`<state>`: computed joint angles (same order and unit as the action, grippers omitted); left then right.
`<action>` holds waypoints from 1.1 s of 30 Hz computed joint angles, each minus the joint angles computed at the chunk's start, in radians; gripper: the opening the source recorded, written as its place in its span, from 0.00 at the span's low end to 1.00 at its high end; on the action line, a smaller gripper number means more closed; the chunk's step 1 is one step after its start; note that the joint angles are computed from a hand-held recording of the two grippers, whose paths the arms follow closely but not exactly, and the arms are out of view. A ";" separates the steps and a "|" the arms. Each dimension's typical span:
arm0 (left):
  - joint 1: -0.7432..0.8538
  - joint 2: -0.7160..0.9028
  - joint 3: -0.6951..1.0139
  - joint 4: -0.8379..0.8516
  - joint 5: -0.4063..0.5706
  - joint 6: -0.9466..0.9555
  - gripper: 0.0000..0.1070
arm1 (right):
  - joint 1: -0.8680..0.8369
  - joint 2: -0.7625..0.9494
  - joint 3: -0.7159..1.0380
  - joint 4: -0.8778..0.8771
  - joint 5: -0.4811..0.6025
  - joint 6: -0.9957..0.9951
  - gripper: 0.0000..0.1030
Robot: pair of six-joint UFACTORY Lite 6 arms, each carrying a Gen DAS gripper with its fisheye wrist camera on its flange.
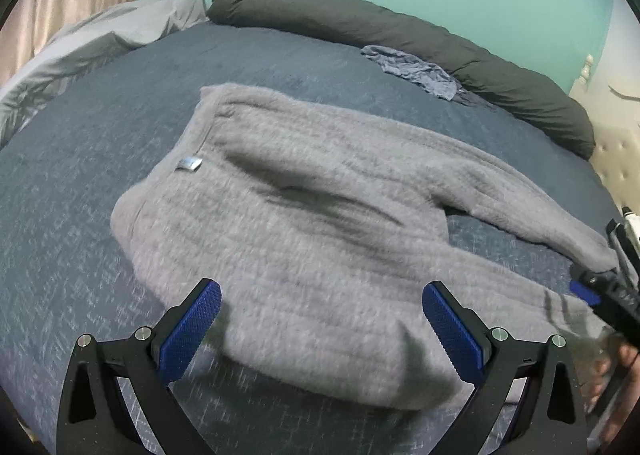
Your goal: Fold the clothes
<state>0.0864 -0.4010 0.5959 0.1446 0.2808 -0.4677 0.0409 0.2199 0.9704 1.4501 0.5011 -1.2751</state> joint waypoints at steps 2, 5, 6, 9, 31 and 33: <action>0.025 -0.035 -0.027 -0.082 0.009 0.075 0.96 | -0.017 -0.050 -0.005 -0.081 0.024 0.059 0.59; 0.040 -0.099 -0.065 -0.093 0.031 0.077 0.96 | -0.070 -0.124 0.002 -0.268 0.078 0.163 0.59; 0.039 -0.118 -0.075 -0.088 0.038 0.068 0.96 | -0.102 -0.143 0.011 -0.335 0.108 0.197 0.59; 0.012 -0.193 -0.108 -0.036 0.071 -0.009 0.96 | -0.221 -0.180 0.051 -0.508 0.197 0.275 0.59; -0.400 -0.512 -0.296 0.466 0.318 -0.681 0.96 | -1.048 0.207 0.539 -0.811 0.511 0.210 0.59; -0.396 -0.508 -0.303 0.471 0.309 -0.682 0.96 | -1.090 0.278 0.597 -0.815 0.513 0.245 0.59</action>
